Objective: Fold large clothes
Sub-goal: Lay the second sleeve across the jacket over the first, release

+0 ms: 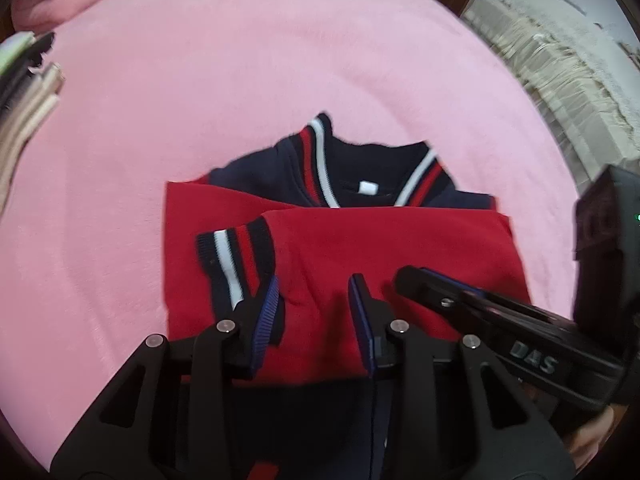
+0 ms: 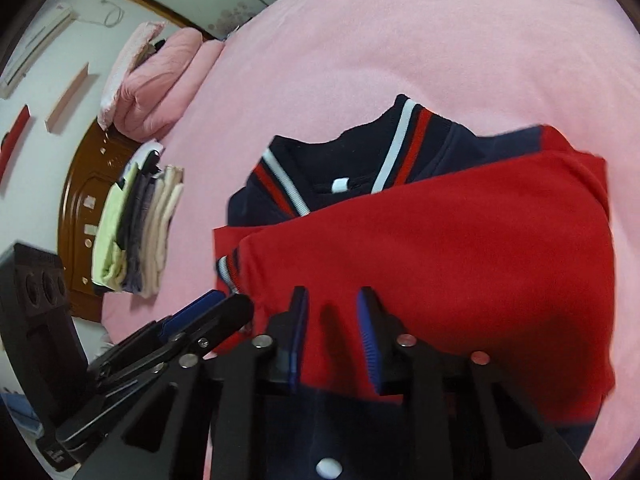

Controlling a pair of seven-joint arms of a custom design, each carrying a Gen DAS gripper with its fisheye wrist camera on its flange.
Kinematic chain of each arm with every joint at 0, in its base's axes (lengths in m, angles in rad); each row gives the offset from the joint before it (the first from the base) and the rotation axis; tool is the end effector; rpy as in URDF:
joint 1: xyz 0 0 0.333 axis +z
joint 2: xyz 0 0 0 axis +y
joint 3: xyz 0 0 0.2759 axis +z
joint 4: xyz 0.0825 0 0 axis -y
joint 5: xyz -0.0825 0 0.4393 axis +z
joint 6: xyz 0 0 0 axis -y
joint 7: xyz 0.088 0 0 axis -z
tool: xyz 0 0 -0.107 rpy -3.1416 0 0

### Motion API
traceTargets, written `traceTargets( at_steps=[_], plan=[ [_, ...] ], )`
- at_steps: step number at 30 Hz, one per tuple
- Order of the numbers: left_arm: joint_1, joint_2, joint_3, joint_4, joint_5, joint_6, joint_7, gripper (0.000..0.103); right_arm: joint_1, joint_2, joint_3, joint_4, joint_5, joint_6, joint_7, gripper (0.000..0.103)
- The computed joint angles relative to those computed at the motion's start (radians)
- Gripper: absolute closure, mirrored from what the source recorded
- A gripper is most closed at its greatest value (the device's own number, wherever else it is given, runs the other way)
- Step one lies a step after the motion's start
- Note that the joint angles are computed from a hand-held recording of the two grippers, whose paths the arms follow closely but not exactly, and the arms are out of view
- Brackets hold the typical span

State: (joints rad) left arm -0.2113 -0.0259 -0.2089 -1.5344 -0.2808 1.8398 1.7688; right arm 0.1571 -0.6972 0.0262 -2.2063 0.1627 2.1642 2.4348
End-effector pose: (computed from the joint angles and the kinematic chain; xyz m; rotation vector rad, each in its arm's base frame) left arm 0.5624 -0.2773 0.6507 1.4421 -2.6991 0.6659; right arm 0.4452 0.0921 0.6760 -1.0134 2.2557 -0.0417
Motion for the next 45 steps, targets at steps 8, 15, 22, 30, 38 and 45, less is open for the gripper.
traceTargets(
  at_steps=[8,15,22,30,38,45],
  plan=[
    [-0.002,-0.02,0.002,-0.082,0.042,0.085,0.028,0.083,-0.098,-0.159,0.016,-0.161,-0.067,0.005,0.107,0.103],
    [0.014,-0.093,0.023,-0.171,-0.018,0.116,0.108,0.083,-0.176,-0.339,0.062,-0.239,-0.186,-0.11,0.207,0.103],
    [0.005,-0.088,0.041,-0.119,-0.13,0.116,0.117,0.083,-0.13,-0.215,0.076,-0.118,-0.263,-0.094,0.158,0.103],
    [-0.016,0.077,-0.013,0.008,0.101,0.12,-0.065,0.083,-0.045,-0.028,-0.011,-0.103,-0.102,0.142,0.091,0.103],
    [0.024,0.087,0.004,-0.025,-0.079,0.145,-0.003,0.083,-0.179,-0.185,0.032,-0.272,-0.161,0.158,0.25,0.103],
    [0.029,0.225,-0.021,0.235,-0.073,-0.1,-0.192,0.083,-0.192,-0.174,0.064,-0.183,-0.23,0.036,0.318,0.102]
  ],
)
